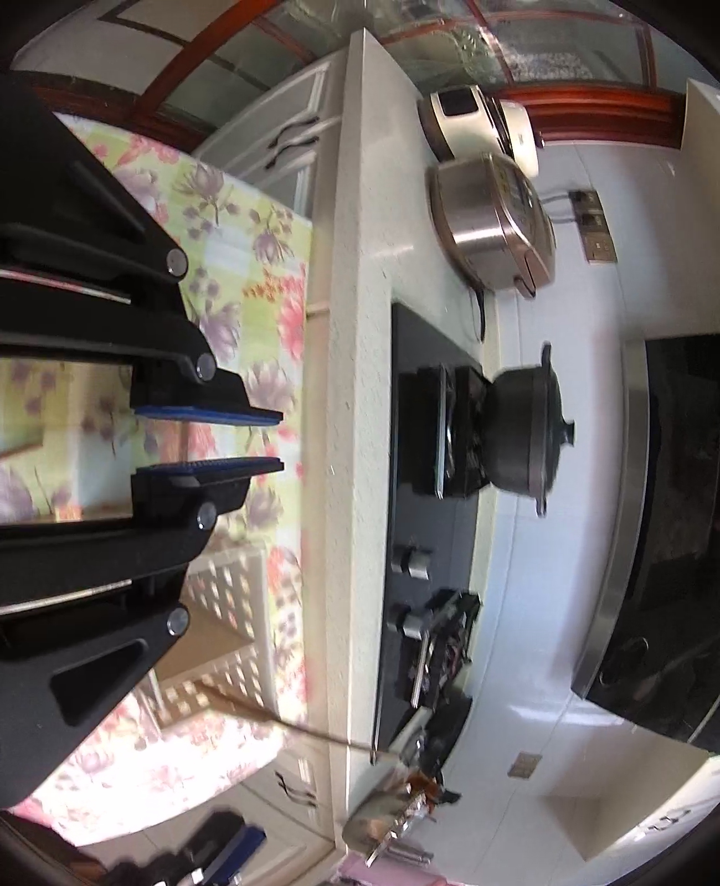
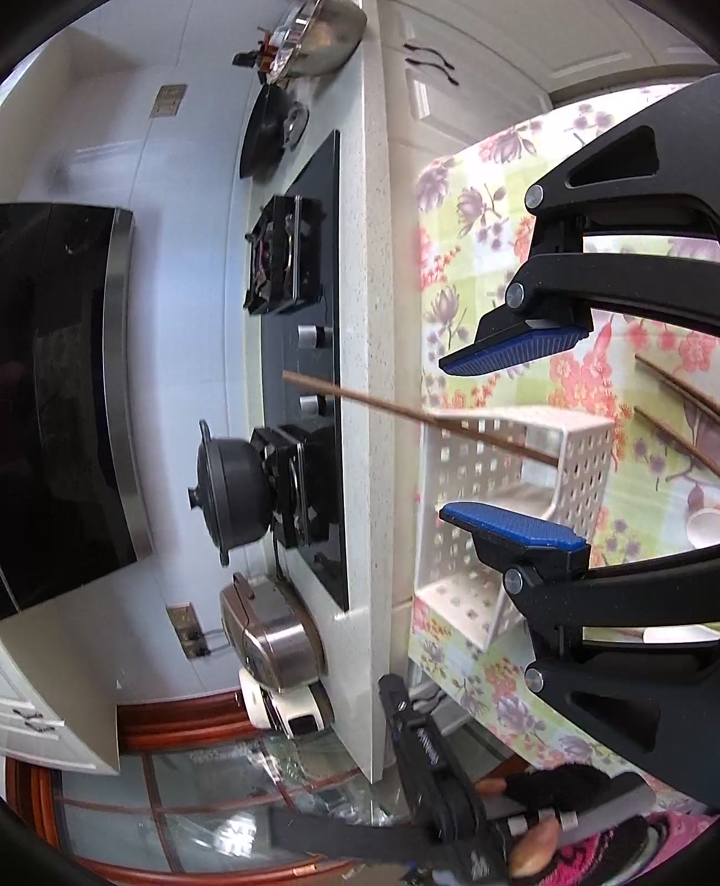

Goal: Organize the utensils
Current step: 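Lower the left tool's chopstick into the white basket and open while the right tool does the same, then move the left tool down to a chopstick lying on the tablecloth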

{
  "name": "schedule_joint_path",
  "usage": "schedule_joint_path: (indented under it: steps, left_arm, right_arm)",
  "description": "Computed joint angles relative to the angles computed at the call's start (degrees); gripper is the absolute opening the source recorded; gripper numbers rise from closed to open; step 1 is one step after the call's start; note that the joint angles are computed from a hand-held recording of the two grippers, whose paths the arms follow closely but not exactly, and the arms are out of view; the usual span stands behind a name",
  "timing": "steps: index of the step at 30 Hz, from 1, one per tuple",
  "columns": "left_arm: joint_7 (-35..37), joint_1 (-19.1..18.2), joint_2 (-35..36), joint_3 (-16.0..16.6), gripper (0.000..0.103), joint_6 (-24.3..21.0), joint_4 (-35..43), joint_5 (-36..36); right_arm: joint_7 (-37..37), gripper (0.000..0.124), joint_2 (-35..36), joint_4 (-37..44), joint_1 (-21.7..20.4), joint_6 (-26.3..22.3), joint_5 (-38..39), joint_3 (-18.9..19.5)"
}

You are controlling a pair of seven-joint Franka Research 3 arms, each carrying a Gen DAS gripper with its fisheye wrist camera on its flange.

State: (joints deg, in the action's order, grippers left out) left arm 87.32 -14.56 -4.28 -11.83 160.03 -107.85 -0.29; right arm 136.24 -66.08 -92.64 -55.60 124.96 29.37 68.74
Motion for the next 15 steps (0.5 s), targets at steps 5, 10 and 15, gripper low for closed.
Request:
schedule_joint_path:
  steps: [5,10,15]
  left_arm:
    - [-1.42,1.19,-0.25,0.95,0.019,1.50,-3.32,-0.07]
    - [-5.17,2.36,1.93,0.70,0.022,0.67,-3.70,3.26]
    - [-12.88,3.36,4.95,0.37,0.023,1.75,-3.08,10.65]
  right_arm:
    - [0.56,0.047,-0.65,-0.61,0.82,1.63,0.84,0.35]
    - [0.40,0.047,-0.91,-0.86,1.04,1.68,1.56,1.29]
    - [0.41,0.047,-2.01,-1.87,1.98,1.51,1.89,1.54]
